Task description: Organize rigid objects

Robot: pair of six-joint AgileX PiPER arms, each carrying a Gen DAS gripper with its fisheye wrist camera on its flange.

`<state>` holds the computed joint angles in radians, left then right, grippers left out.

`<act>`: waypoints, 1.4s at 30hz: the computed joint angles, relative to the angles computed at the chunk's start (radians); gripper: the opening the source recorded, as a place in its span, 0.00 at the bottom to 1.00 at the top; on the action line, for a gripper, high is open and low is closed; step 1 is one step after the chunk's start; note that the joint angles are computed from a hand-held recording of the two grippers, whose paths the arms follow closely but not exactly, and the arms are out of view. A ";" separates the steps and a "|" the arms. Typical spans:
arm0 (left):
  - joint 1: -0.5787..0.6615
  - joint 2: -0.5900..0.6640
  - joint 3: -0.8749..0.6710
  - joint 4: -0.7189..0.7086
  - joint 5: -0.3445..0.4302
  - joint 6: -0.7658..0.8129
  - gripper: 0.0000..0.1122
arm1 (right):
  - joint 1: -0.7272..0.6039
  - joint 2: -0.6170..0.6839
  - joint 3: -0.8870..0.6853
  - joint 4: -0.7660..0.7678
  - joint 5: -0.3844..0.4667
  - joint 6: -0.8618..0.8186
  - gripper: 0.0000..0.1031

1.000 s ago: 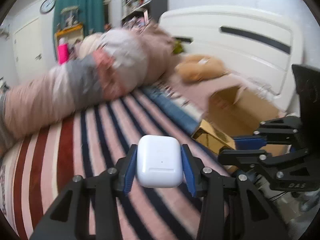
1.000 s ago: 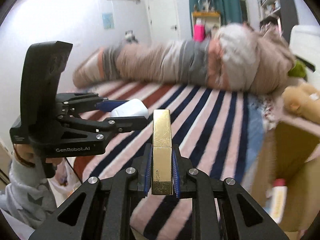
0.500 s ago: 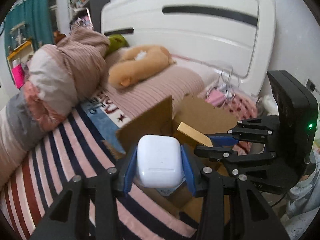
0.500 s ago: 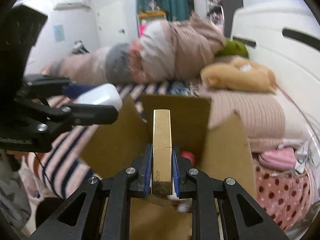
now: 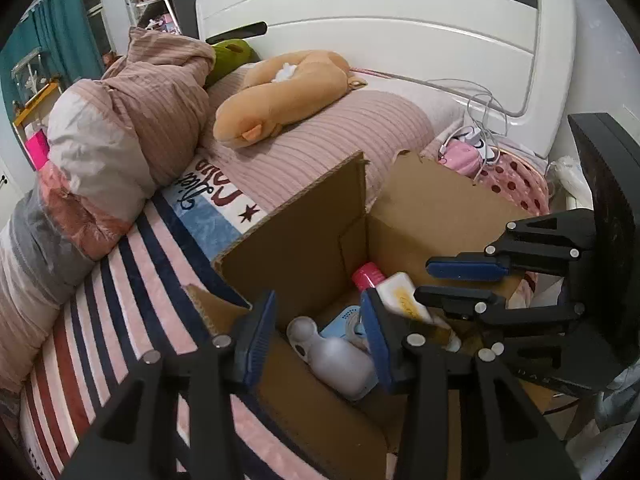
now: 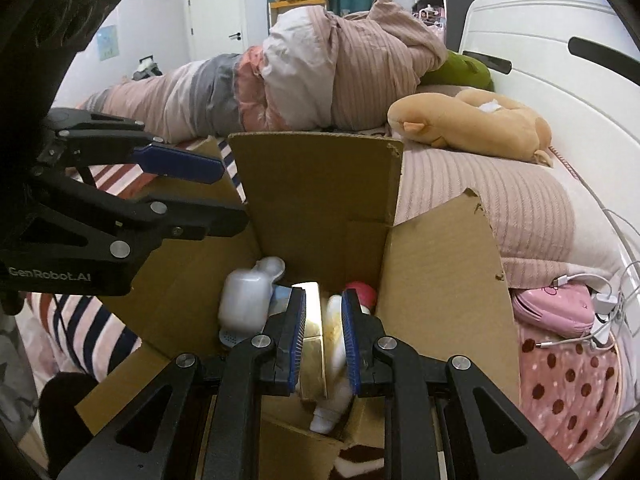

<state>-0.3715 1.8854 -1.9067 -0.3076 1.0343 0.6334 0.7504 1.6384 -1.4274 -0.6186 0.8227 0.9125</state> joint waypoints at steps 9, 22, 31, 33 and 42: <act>0.104 -0.151 0.132 -0.128 -0.061 0.039 0.60 | 0.026 -0.008 -0.056 0.013 0.038 -0.037 0.17; 0.396 -0.498 0.502 -0.312 -0.298 0.058 0.89 | 0.155 -0.058 -0.121 -0.075 -0.096 -0.076 0.82; 0.524 -0.588 0.644 -0.330 -0.353 0.037 0.89 | 0.208 -0.070 -0.089 -0.232 -0.183 0.056 0.96; 0.547 -0.599 0.665 -0.347 -0.353 0.049 0.89 | 0.205 -0.069 -0.090 -0.218 -0.184 0.054 0.96; 0.536 -0.611 0.691 -0.301 -0.381 -0.001 0.89 | 0.208 -0.076 -0.080 -0.228 -0.181 0.084 0.96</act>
<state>0.1642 1.2739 -1.2153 -0.6086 0.6534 0.6325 0.9587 1.5622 -1.5074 -0.8469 0.6414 0.9965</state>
